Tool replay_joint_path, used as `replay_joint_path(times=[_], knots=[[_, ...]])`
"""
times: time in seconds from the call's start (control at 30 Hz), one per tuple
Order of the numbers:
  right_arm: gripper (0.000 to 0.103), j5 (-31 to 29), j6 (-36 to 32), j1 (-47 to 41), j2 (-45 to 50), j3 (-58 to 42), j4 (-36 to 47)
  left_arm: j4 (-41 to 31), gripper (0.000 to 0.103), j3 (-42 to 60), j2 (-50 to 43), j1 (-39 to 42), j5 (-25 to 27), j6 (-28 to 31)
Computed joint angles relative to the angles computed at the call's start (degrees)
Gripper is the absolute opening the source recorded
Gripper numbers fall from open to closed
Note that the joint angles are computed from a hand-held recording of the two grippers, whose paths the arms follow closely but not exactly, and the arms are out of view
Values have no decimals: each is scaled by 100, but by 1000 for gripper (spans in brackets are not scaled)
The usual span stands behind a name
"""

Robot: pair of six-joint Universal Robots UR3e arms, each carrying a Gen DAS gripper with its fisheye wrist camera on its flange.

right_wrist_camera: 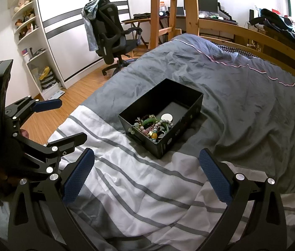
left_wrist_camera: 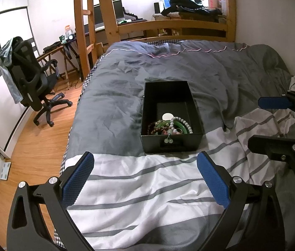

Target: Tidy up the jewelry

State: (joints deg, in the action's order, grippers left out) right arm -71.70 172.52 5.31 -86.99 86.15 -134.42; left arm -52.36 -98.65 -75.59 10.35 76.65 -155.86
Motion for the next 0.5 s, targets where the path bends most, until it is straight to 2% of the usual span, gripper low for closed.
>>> replay_joint_path(times=[0.5], knots=[[99, -10, -8, -4, -38, 110, -23, -26, 97, 12, -74, -34, 80, 41]])
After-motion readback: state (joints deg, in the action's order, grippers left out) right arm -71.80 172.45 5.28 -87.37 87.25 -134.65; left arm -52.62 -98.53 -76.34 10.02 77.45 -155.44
